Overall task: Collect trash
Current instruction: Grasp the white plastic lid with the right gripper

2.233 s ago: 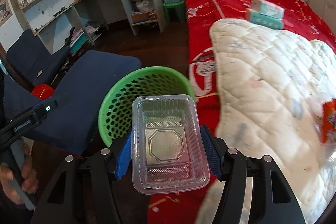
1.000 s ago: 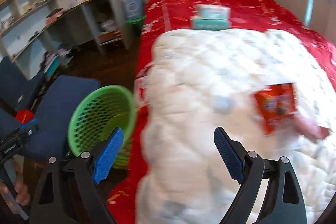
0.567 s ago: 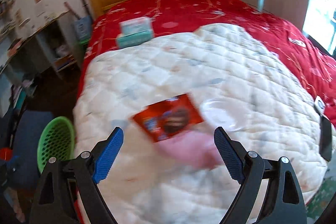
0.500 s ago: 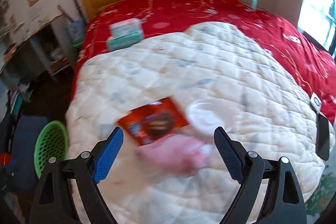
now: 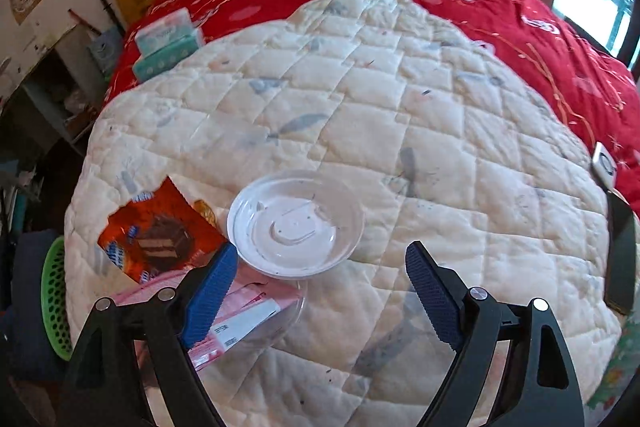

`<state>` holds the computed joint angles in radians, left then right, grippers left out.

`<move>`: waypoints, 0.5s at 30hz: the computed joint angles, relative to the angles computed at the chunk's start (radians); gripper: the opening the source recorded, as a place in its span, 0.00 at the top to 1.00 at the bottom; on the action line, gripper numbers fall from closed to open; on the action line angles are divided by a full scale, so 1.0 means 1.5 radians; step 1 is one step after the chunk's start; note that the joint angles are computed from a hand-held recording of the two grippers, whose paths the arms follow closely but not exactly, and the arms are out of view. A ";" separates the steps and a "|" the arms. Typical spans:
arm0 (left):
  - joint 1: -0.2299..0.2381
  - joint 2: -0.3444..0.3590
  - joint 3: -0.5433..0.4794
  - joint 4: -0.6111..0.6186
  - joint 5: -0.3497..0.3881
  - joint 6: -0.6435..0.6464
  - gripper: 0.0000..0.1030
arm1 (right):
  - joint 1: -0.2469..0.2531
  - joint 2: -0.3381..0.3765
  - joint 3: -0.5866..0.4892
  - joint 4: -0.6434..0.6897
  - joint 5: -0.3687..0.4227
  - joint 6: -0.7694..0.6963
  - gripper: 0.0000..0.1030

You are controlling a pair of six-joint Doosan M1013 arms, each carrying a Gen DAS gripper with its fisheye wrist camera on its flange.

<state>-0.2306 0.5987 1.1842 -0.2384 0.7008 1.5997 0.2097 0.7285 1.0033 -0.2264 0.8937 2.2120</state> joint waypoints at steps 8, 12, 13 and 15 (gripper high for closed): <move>-0.011 0.024 -0.033 0.017 0.027 -0.015 0.35 | -0.001 0.031 -0.030 0.018 0.008 -0.084 0.15; -0.016 0.038 -0.054 0.013 0.040 -0.008 0.35 | -0.002 0.045 -0.048 0.013 0.020 -0.109 0.14; -0.017 0.041 -0.060 0.010 0.043 -0.005 0.35 | -0.004 0.048 -0.052 0.019 0.022 -0.118 0.14; -0.021 0.049 -0.075 0.003 0.049 0.006 0.35 | -0.007 0.055 -0.061 0.031 0.026 -0.137 0.12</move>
<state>-0.2614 0.6727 1.0712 -0.2337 0.7740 1.6086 0.1996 0.8105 0.9113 -0.1794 0.9329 2.0057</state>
